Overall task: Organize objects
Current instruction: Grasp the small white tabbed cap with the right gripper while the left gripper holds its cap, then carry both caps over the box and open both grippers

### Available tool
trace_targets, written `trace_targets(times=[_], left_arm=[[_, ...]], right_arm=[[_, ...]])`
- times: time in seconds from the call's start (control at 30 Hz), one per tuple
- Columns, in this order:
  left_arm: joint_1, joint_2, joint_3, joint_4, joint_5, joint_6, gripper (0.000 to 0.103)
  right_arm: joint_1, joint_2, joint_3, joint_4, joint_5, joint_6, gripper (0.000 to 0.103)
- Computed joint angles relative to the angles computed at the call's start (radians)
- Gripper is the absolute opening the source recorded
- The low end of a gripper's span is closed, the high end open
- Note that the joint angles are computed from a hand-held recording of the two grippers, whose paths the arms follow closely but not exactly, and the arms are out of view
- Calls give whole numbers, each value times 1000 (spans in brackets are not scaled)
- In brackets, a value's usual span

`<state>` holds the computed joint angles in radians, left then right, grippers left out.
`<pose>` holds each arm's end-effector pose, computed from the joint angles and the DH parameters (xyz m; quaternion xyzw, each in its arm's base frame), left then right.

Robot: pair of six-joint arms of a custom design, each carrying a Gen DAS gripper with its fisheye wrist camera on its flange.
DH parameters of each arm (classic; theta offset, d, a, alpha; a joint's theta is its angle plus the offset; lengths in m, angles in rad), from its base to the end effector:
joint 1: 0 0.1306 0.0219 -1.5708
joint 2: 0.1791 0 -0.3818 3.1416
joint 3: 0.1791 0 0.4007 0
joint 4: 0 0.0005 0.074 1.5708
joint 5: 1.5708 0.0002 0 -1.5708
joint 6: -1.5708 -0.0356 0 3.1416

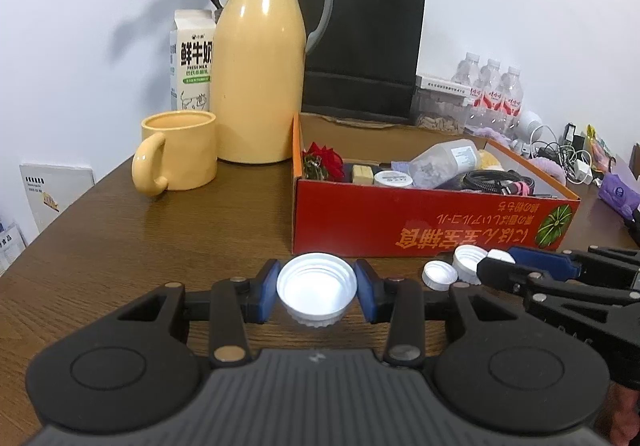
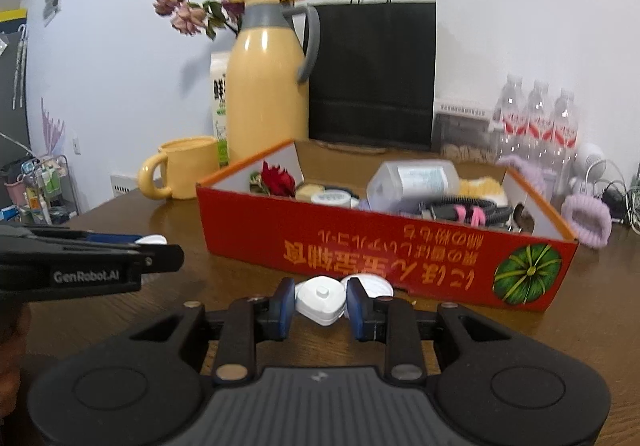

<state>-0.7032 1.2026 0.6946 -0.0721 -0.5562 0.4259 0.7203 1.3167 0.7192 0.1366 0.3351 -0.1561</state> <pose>0.3073 -0.2365 0.2534 -0.0123 0.8559 -0.0405 0.5154 0.3244 0.2684 0.2379 -0.1489 0.8294 0.0921 0.5306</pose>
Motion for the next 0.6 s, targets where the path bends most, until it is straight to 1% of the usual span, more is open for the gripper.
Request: trace_targets(times=[0.17, 0.23, 0.33, 0.5, 0.6], left_arm=[[-18, -14, -1, 17, -23, -1, 41], [-21, -20, 2, 26, -20, -5, 41], [-19, -18, 28, 18, -2, -10, 41], [-15, 36, 99, 30, -14, -49, 41], [-8, 83, 152, 37, -20, -50, 41]], right_arm=[[-9, -34, -29, 52, 16, 1, 27], [-15, -48, -40, 71, 23, 3, 27], [-24, -66, -48, 100, 28, 18, 27], [-53, -64, -28, 126, 22, 56, 27], [-79, -48, -8, 151, 21, 89, 27]])
